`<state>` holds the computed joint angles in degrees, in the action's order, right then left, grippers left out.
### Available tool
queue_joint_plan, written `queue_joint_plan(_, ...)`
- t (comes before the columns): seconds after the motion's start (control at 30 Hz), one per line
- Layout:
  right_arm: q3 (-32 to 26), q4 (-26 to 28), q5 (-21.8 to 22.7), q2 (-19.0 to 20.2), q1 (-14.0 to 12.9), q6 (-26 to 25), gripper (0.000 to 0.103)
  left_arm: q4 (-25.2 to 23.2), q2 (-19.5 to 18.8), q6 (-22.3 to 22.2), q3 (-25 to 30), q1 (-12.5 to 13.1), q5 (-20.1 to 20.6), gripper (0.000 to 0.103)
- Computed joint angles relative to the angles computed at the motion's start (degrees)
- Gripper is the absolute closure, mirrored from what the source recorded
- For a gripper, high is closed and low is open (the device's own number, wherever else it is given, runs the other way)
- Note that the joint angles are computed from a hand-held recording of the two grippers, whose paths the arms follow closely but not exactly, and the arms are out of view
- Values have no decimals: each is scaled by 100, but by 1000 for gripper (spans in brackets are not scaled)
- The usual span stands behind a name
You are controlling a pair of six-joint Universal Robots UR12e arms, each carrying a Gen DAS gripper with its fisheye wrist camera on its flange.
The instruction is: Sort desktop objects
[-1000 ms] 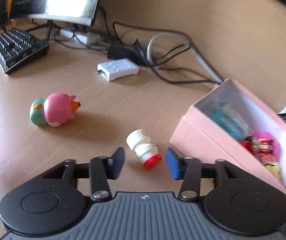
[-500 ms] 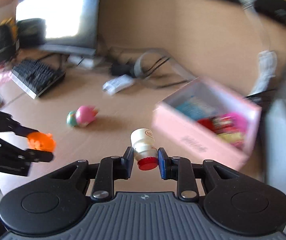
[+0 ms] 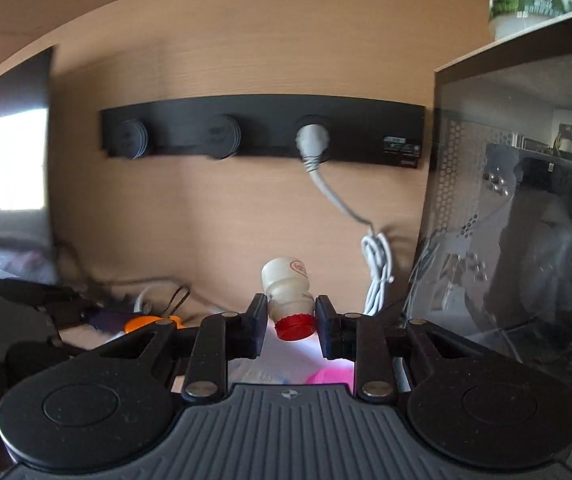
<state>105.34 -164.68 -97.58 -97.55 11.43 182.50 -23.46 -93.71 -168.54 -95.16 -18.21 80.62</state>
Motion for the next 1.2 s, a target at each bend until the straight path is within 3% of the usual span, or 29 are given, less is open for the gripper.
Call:
queue_joint_plan(0.03, -100, -17, -56, 122, -21, 91, 78, 60, -131, 17, 124, -28, 0, 37)
queue_joint_plan(0.07, -151, -25, -90, 196, -44, 168, 77, 126, -234, 28, 201, -49, 27, 26)
queue_joint_plan(0.1, -242, 16, -118, 304, -75, 289, 69, 150, -320, 44, 268, -59, 58, 11)
queue_joint_plan(0.13, -309, 110, -109, 373, -104, 382, 54, 143, -396, 65, 319, -58, 56, 8)
queue_joint_plan(0.2, -339, 142, -217, 456, -126, 558, 44, 29, -452, 113, 338, -33, 25, 8)
queue_joint_plan(0.3, -244, 190, -213, 460, -140, 514, 37, -219, -347, 83, 123, 86, -53, 7)
queue_joint_plan(0.43, -129, 454, -184, 458, -123, 588, 33, -649, -87, -204, -272, 277, 146, 7)
queue_joint_plan(0.57, 18, 603, -15, 449, -22, 478, 18, -777, 282, -583, -758, 584, 453, 6)
queue_joint_plan(0.67, 73, 812, 394, 524, 159, 27, 16, -983, 572, -1062, -1084, 872, 886, 5)
queue_joint_plan(0.8, 36, 1218, 1504, 753, 451, -564, 16, -1280, 814, -1522, -1252, 1163, 1708, 5)
queue_joint_plan(0.87, -52, 1275, 1834, 936, 629, -894, 16, -1248, 890, -1760, -1313, 1305, 1993, 5)
queue_joint_plan(0.93, -216, 1472, 2147, 1164, 816, -1201, 16, -1233, 964, -1945, -1355, 1450, 2052, 4)
queue_joint_plan(1.07, -499, 1690, 2158, 1530, 1064, -1687, 16, -1203, 925, -2073, -1326, 1540, 2108, 3)
queue_joint_plan(1.1, -540, 1711, 2154, 1593, 1086, -1769, 19, -1199, 903, -2032, -1316, 1555, 2023, 3)
queue_joint_plan(1.13, -566, 1754, 2149, 1626, 1100, -1826, 31, -1193, 894, -1957, -1313, 1569, 1903, 3)
queue_joint_plan(1.2, -616, 1915, 2206, 1649, 1055, -1882, 31, -1108, 782, -1715, -1245, 1549, 1650, 3)
